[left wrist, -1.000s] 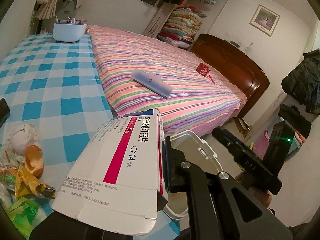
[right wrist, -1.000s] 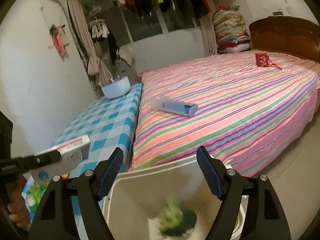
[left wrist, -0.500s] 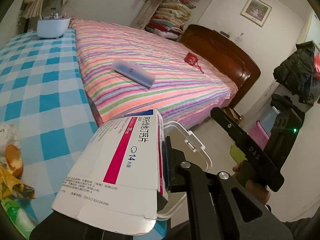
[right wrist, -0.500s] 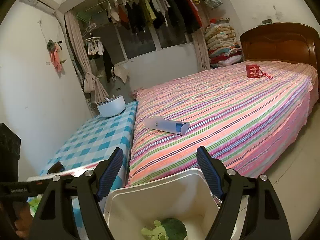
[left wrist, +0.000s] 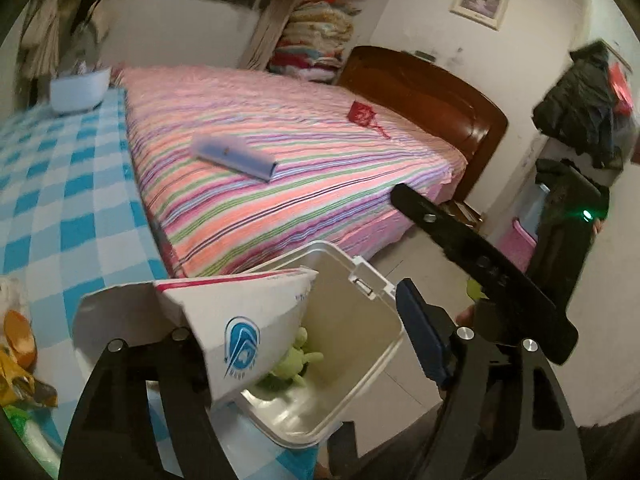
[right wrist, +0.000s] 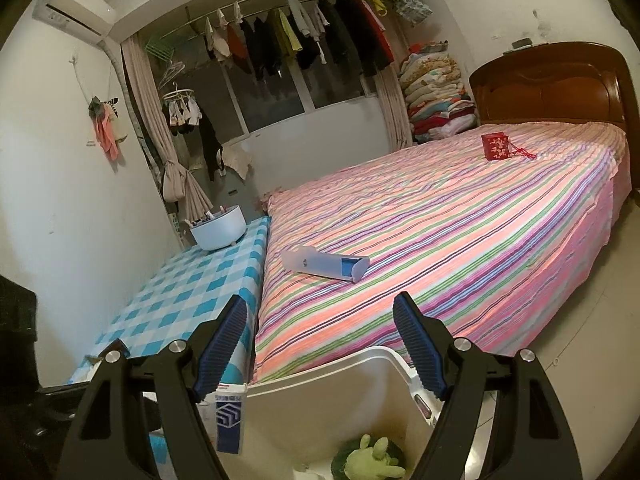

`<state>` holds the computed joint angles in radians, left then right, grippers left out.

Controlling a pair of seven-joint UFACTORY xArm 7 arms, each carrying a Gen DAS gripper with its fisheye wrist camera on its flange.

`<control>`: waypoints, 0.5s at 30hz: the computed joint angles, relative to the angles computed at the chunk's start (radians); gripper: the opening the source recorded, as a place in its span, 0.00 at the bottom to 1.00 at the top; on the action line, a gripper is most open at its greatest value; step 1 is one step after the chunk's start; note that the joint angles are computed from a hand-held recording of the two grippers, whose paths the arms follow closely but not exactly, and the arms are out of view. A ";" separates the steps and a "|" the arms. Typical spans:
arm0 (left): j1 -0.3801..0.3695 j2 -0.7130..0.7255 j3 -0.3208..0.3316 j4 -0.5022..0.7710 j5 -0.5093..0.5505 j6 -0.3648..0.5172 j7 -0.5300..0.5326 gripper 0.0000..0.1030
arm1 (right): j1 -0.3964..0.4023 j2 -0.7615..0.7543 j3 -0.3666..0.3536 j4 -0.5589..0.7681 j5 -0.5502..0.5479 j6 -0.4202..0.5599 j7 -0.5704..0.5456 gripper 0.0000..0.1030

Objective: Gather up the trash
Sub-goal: 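Carry both items to the white bin and release them from both grippers, then move the left gripper back to the table and grasp the white fluffy toy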

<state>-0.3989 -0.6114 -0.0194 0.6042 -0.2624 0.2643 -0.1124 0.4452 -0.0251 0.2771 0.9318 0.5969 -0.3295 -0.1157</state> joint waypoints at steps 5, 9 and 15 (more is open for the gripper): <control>-0.008 -0.002 -0.008 -0.001 0.012 0.003 0.009 0.75 | 0.001 -0.003 0.000 -0.005 -0.008 -0.002 0.008 0.72; 0.004 -0.006 -0.013 -0.006 0.019 -0.001 0.002 0.75 | 0.002 0.000 -0.001 -0.002 -0.009 -0.013 0.007 0.72; 0.025 -0.046 -0.009 -0.024 0.025 -0.022 -0.021 0.75 | 0.008 0.005 -0.008 0.005 -0.038 -0.014 0.037 0.72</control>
<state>-0.3734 -0.6575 -0.0289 0.5799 -0.2377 0.2419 -0.1330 0.4527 -0.0196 0.2695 0.9369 0.5591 -0.3437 -0.0790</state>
